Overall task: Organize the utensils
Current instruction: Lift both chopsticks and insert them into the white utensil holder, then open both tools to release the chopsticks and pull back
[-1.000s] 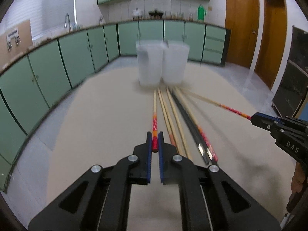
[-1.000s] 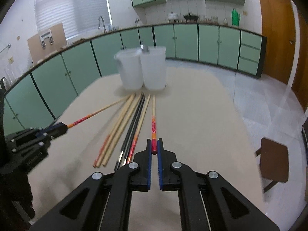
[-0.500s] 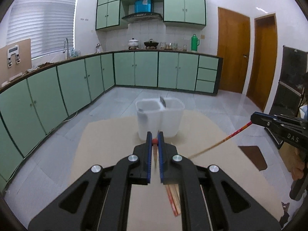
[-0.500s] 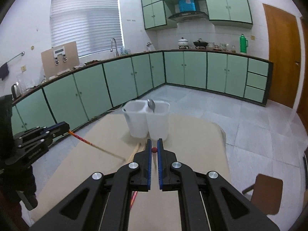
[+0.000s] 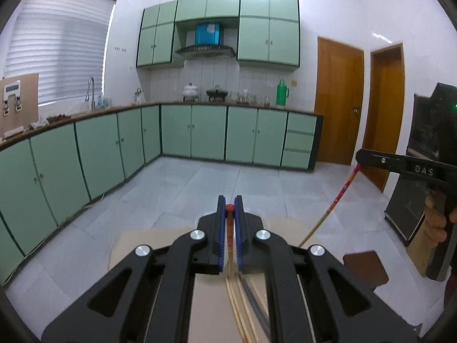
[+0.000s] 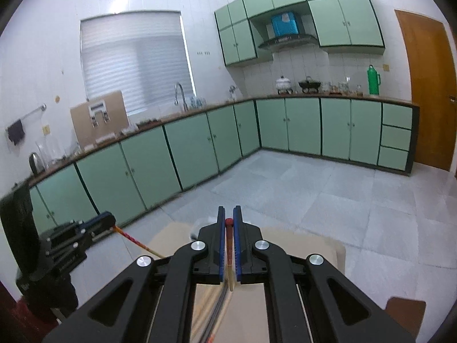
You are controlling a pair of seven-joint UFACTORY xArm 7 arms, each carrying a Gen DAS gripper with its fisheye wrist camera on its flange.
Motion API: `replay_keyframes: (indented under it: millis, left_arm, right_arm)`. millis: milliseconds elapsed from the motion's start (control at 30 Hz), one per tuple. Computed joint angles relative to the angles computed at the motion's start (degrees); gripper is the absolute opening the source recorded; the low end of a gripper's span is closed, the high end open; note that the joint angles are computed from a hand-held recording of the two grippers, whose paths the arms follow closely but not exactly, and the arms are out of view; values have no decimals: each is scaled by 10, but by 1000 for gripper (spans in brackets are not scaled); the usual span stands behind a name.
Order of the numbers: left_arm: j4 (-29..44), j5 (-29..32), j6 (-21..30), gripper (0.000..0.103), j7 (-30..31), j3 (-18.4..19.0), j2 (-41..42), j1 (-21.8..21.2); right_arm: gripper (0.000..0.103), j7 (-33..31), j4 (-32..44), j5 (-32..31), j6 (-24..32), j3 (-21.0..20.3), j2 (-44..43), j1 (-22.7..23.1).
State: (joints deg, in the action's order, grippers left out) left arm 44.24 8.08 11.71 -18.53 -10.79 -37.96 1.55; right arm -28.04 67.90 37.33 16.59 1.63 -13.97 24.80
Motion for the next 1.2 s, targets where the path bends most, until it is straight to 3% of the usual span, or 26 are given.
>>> replay_keyframes:
  millis: [167,400,533,733,833,933,1033,1100,1200]
  left_arm:
    - [65,19,-33,5,-20,-28,48,43]
    - [145,88,-57,5,-85,-104,140,135]
    - [168,146,-56,5,-132,-134,190,168]
    - [187,161,-26,8,-138,-86,255,112]
    - [164,154,-33,16,-128,-45,246,78]
    - [139,170,-36,26,-139,-24,223,62]
    - [96,181,-36,35,-151,-26,182,66]
    - [58,170,-41,42,-151,-23,149,60]
    - [-2,136,-26,47,-136,-15,97,41]
  right_arm:
    - [5,3,79,-4,-8,6,44,-10]
    - [5,122,156,-147,-46,57,137,-54]
    - [5,154,173,-187,-64,71,179,-62]
    - [6,183,186,-225,-43,84,216,-73]
    - [14,176,162,-219,-54,90,205,-81]
    - [24,148,129,-175,-68,97,181,-92]
    - [34,121,76,-136,-90,91,141,-91]
    - [44,67,25,-69,-110,79,105,-75]
    - [50,42,-47,-32,-127,53,59,-40]
